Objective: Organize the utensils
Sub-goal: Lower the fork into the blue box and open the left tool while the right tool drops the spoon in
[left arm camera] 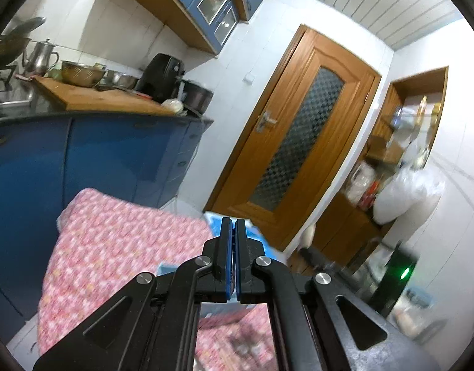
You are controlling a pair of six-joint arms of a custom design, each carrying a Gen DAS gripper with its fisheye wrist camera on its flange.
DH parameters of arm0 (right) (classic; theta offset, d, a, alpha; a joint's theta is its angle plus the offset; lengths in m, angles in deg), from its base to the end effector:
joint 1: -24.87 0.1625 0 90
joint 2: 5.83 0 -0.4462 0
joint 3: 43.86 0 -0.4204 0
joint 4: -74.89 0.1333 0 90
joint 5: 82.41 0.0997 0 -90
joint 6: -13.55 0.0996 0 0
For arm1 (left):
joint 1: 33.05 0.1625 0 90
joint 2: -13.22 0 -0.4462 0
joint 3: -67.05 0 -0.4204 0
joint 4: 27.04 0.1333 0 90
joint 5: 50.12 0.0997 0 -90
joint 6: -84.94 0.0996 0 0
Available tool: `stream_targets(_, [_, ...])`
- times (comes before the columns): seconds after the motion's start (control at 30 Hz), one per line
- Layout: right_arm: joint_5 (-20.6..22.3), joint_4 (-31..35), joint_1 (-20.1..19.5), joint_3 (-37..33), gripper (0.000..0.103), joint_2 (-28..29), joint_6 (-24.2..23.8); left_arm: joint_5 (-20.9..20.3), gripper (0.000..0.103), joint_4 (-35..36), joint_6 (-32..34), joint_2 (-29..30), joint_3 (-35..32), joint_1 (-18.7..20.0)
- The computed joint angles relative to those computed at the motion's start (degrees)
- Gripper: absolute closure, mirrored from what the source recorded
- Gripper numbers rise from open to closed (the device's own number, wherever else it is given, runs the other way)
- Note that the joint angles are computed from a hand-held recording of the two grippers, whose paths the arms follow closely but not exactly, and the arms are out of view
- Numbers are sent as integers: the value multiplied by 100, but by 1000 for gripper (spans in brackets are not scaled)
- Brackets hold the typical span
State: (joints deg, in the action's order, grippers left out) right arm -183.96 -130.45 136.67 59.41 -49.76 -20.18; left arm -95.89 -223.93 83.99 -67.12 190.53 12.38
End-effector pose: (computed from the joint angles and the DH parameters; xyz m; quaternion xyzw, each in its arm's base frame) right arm 0.3550 -0.5822 0.1385 0.3674 -0.7993 0.4553 0.1369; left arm -0.1992 -0.4912 0.3728 0.1077 0.8043 -0.5748 0.1055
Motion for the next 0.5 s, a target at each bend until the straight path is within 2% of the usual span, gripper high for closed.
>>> stream_targets(0.23, [6,-496,-45,-339,98,354,-612,-547,103,-31,106,293,-663,192])
stream_targets(0.5, [-59,-943,-158,-782,98,868,-1329,-1001,103,20,-46,595,-936,631])
